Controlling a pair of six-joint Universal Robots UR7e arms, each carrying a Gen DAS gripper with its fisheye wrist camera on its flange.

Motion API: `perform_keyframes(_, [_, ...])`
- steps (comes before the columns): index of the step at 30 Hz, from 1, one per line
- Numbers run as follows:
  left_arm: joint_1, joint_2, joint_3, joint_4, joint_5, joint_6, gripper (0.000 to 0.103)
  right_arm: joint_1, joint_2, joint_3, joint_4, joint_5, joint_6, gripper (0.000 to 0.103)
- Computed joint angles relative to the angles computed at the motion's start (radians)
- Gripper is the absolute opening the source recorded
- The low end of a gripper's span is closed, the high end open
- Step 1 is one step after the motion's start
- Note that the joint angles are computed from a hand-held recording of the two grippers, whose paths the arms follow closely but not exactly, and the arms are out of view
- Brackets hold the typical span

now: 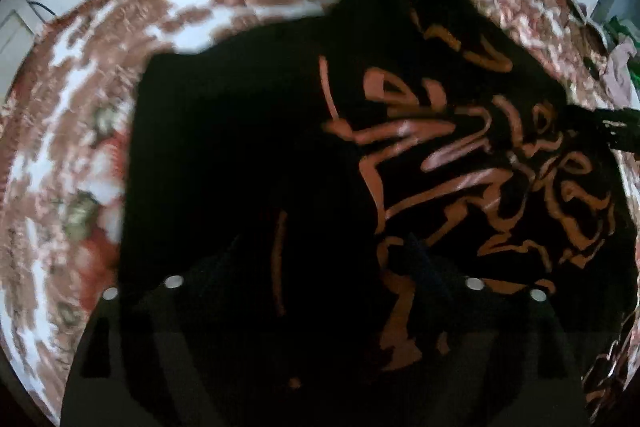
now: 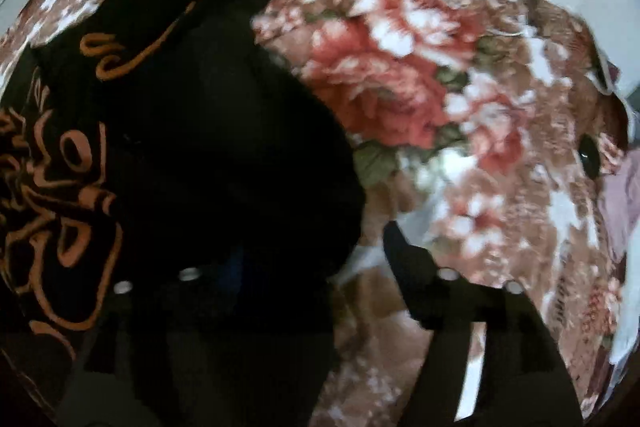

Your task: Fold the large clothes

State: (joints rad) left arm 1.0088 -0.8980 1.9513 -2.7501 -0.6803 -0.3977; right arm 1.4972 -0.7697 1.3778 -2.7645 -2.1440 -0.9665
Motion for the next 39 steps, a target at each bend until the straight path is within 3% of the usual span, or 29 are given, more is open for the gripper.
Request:
perform_keyframes(2, [-0.031, -0.031, 0.027, -0.044, 0.040, 0.011, 0.092, 0.009, -0.046, 0.046, -0.033, 0.028, 0.038, 0.086])
perform_keyframes(4, [-0.056, -0.048, 0.029, -0.070, 0.054, 0.044, 0.094, 0.024, -0.099, 0.115, -0.063, 0.080, 0.032, 0.094])
perform_keyframes(6, [-0.073, -0.040, 0.011, -0.088, 0.052, 0.078, 0.096, 0.047, -0.131, 0.189, -0.140, 0.095, 0.008, 0.098])
perform_keyframes(8, [-0.079, -0.011, -0.015, -0.105, 0.040, 0.118, 0.097, 0.059, -0.152, 0.243, -0.143, 0.114, 0.038, 0.098])
perform_keyframes(13, [-0.053, 0.080, -0.065, -0.099, 0.029, 0.155, 0.097, 0.053, -0.080, 0.286, -0.304, 0.024, -0.039, 0.098])
perform_keyframes(17, [-0.007, 0.117, -0.092, 0.058, 0.079, 0.065, 0.097, 0.012, -0.028, 0.254, -0.358, -0.036, -0.056, 0.098])
perform_keyframes(19, [0.037, 0.111, -0.083, 0.037, 0.008, 0.066, 0.099, -0.018, -0.023, 0.241, -0.328, -0.041, -0.045, 0.098])
perform_keyframes(21, [0.048, 0.108, -0.062, -0.038, -0.016, 0.103, 0.099, -0.047, -0.047, 0.249, -0.279, 0.000, -0.005, 0.098])
perform_keyframes(24, [0.034, 0.115, -0.068, -0.012, 0.016, 0.103, 0.099, -0.055, -0.053, 0.281, -0.367, 0.022, -0.106, 0.098])
perform_keyframes(25, [0.028, 0.105, -0.073, 0.031, 0.020, 0.078, 0.098, -0.052, -0.056, 0.285, -0.371, 0.015, -0.101, 0.098])
perform_keyframes(27, [0.013, 0.089, -0.077, 0.069, 0.031, 0.054, 0.098, -0.038, -0.074, 0.278, -0.318, -0.017, -0.024, 0.098])
perform_keyframes(33, [-0.027, 0.047, -0.118, 0.064, 0.064, 0.126, 0.098, 0.012, -0.123, 0.254, -0.202, 0.032, 0.073, 0.098])
perform_keyframes(39, [0.005, 0.093, -0.255, 0.092, 0.092, 0.190, 0.098, 0.065, -0.011, 0.068, -0.124, 0.042, 0.135, 0.098])
